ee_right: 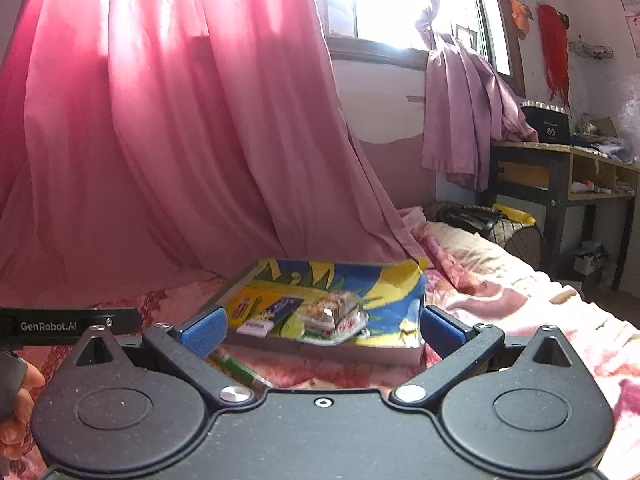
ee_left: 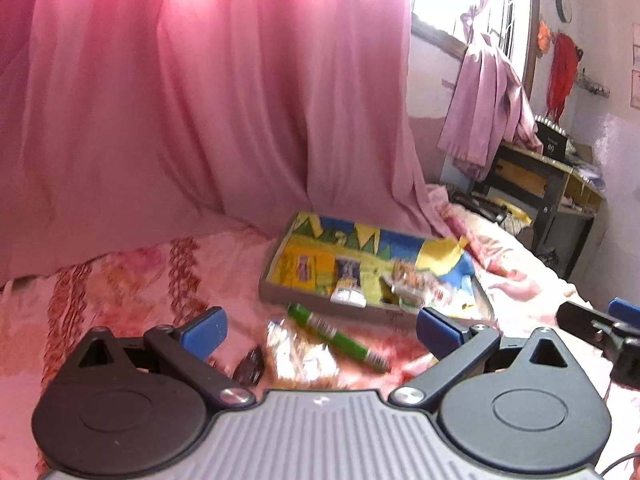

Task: Organize snacks
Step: 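Withdraw both tools and move toward the orange and gold snack packets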

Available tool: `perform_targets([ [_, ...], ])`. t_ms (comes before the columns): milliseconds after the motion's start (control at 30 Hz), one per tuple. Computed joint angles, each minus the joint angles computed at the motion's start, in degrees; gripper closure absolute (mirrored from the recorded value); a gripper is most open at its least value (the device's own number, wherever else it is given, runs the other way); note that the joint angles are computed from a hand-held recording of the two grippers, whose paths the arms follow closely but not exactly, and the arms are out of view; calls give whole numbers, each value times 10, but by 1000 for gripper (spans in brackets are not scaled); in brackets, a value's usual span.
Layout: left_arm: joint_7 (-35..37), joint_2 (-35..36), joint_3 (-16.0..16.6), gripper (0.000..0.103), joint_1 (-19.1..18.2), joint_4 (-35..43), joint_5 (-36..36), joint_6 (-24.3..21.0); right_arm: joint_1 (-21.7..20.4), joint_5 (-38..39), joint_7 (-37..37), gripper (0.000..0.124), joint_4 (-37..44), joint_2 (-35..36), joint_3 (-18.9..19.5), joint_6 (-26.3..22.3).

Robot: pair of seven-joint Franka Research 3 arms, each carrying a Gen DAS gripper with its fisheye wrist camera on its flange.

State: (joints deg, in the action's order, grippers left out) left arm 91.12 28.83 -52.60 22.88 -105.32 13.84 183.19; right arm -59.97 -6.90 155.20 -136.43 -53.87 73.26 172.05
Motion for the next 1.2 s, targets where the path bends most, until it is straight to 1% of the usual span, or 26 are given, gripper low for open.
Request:
perform_targets([
  [133,-7,-21,-28,0,41,-39,0,8,45,1,5,22,-17,3,-18,-29],
  [233,-17,-34,-45,0,66,-62,10,11,77,-9,8,22,-22,14,-28,-59],
  [367,-24,-45,-86,0,114,-92,25,5,122,-27,18,22,-31,37,-42,-93],
  [433,-26,-52,-101,0,133,-105,29,0,137,-37,24,22,-30,49,-46,-107],
  [533,-23,-56,-126,0,159,-117,30,-12,152,-55,36,22,-28,63,-51,-114],
  [600,-20,-64,-131,0,165,-121,23,-29,159,-69,41,22,-23,75,-51,-124],
  [633,-18,-72,-126,0,161,-121,15,-42,162,-76,42,22,-20,82,-51,-131],
  [733,-22,-99,-94,0,132,-119,-10,-82,171,-93,43,22,-6,115,-52,-158],
  [767,-18,-103,-91,0,129,-120,-17,-89,173,-98,43,22,-3,126,-53,-164],
  [933,-2,-121,-69,0,110,-125,-51,-95,186,-124,52,22,9,175,-60,-186],
  [1000,1,-128,-49,0,90,-121,-58,-107,192,-135,59,22,11,189,-64,-193],
  [1100,0,-136,-9,0,51,-113,-60,-123,202,-150,68,22,15,212,-72,-204],
  [1200,11,-138,18,0,22,-106,-66,-141,212,-163,74,22,22,242,-80,-219],
])
